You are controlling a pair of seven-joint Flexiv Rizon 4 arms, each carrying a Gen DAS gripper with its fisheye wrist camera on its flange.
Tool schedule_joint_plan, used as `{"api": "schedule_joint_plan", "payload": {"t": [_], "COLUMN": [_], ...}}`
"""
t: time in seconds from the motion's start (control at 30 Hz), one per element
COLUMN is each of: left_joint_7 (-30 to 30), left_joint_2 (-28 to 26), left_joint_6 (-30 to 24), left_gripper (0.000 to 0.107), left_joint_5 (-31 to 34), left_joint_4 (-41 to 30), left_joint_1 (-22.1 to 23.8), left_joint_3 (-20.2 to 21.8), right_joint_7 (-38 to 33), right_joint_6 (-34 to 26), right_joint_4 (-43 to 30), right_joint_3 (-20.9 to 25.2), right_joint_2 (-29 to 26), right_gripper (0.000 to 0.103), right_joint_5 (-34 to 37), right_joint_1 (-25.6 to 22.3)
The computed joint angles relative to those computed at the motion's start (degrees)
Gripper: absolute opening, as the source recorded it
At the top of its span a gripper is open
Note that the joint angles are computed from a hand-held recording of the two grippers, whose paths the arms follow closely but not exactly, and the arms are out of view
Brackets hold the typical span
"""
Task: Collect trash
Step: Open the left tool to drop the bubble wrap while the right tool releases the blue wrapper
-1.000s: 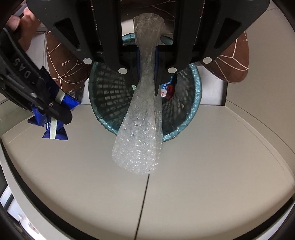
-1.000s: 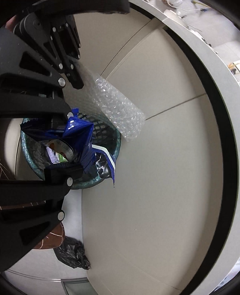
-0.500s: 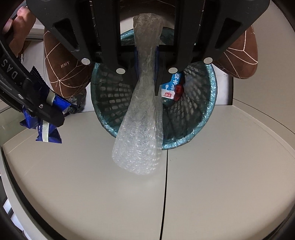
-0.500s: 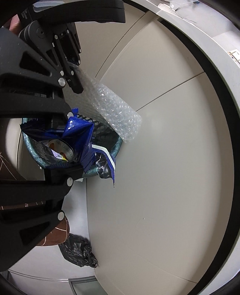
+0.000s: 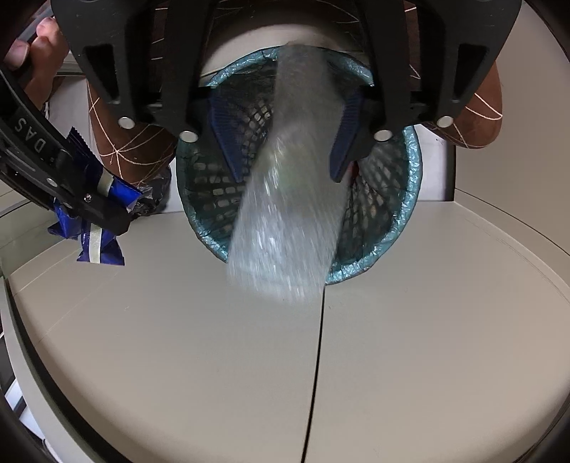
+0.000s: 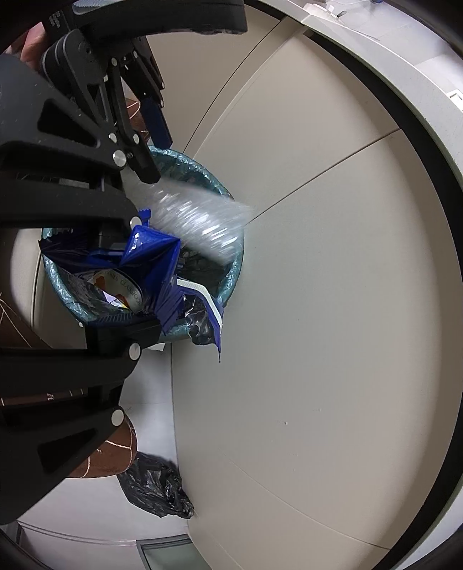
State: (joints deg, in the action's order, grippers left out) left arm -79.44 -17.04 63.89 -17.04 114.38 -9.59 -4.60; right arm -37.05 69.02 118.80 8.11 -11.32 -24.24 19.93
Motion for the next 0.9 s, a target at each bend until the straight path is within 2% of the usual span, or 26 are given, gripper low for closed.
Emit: {"api": "schedule_joint_plan", "payload": {"t": [0.1, 0.23, 0.3, 0.4, 0.73, 0.9], "left_joint_7": [0.15, 0.75, 1.51, 1.48, 3.75, 4.25], "left_joint_2": [0.78, 1.62, 2.22, 2.7, 3.85, 3.31], "left_joint_6": [0.39, 2.8, 4.72, 6.68, 7.58, 6.93], "left_gripper": [0.063, 0.075, 0.084, 0.09, 0.097, 0.097], "left_joint_5": [-0.42, -0.91, -1.32, -0.44, -2.34, -2.58], "left_joint_4": [0.61, 1.58, 2.33, 2.84, 4.41, 4.36], "left_joint_1": [0.2, 0.63, 0.99, 1.11, 3.68, 4.53], "left_joint_3": [0.01, 0.18, 0.13, 0.9, 1.38, 1.65], "right_joint_7": [-0.28, -0.04, 0.1, -0.57, -4.9, -6.59], "right_joint_6": [0.07, 0.8, 1.12, 2.08, 1.76, 0.18], "right_joint_4": [-0.08, -0.04, -0.13, -0.72, -5.86, -7.92], "right_joint_3": [0.12, -0.11, -0.23, -0.05, 0.81, 0.74], "right_joint_2": [-0.05, -0.14, -0.32, -1.12, -6.82, -9.05], "right_gripper": [0.022, 0.022, 0.022, 0.023, 0.025, 0.029], "right_joint_5": [0.29, -0.54, -1.07, -0.93, 2.39, 3.69], "right_joint_1": [0.0, 0.27, 0.48, 0.64, 2.59, 3.59]}}
